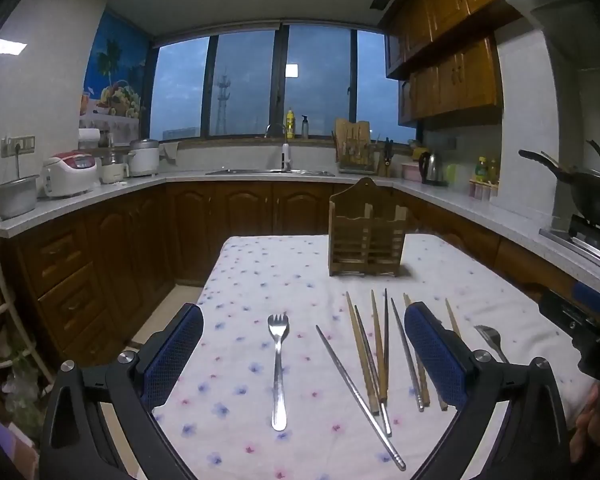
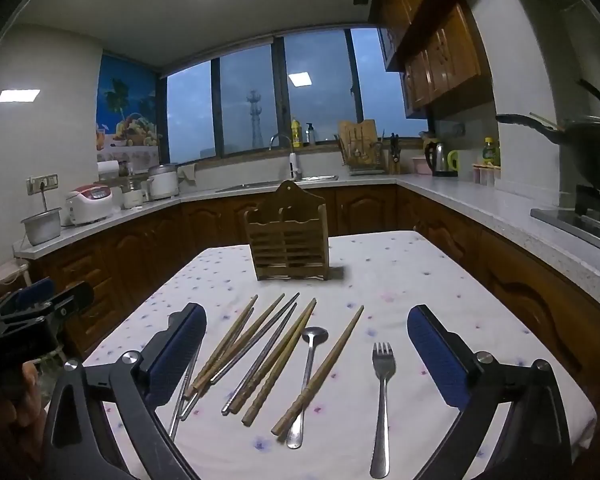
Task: Organize utensils
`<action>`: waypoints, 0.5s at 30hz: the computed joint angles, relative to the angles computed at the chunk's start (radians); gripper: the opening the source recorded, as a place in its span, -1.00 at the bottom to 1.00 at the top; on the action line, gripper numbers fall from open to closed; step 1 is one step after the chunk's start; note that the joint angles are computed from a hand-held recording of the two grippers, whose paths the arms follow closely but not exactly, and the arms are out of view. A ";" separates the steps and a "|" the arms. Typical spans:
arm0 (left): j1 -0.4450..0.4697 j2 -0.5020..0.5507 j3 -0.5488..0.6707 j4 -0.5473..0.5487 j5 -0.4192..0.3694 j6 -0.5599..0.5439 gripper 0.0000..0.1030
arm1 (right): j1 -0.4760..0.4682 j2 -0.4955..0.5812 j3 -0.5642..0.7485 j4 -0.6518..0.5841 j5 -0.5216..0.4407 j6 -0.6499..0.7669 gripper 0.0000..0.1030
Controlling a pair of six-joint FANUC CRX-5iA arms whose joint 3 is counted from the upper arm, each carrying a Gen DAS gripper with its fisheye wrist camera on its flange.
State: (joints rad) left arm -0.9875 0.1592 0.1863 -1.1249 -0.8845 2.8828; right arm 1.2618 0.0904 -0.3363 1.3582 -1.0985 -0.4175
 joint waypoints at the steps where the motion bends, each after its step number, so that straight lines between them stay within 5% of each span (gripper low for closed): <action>1: 0.001 -0.001 -0.001 0.001 0.003 0.001 0.98 | 0.000 -0.002 -0.004 0.000 0.000 -0.002 0.97; 15: 0.004 -0.003 -0.007 0.001 0.011 0.016 0.98 | 0.004 0.004 0.000 0.005 0.000 -0.007 0.97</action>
State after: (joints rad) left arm -0.9838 0.1559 0.1789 -1.1239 -0.8731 2.8985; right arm 1.2661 0.0940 -0.3364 1.3627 -1.0989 -0.4241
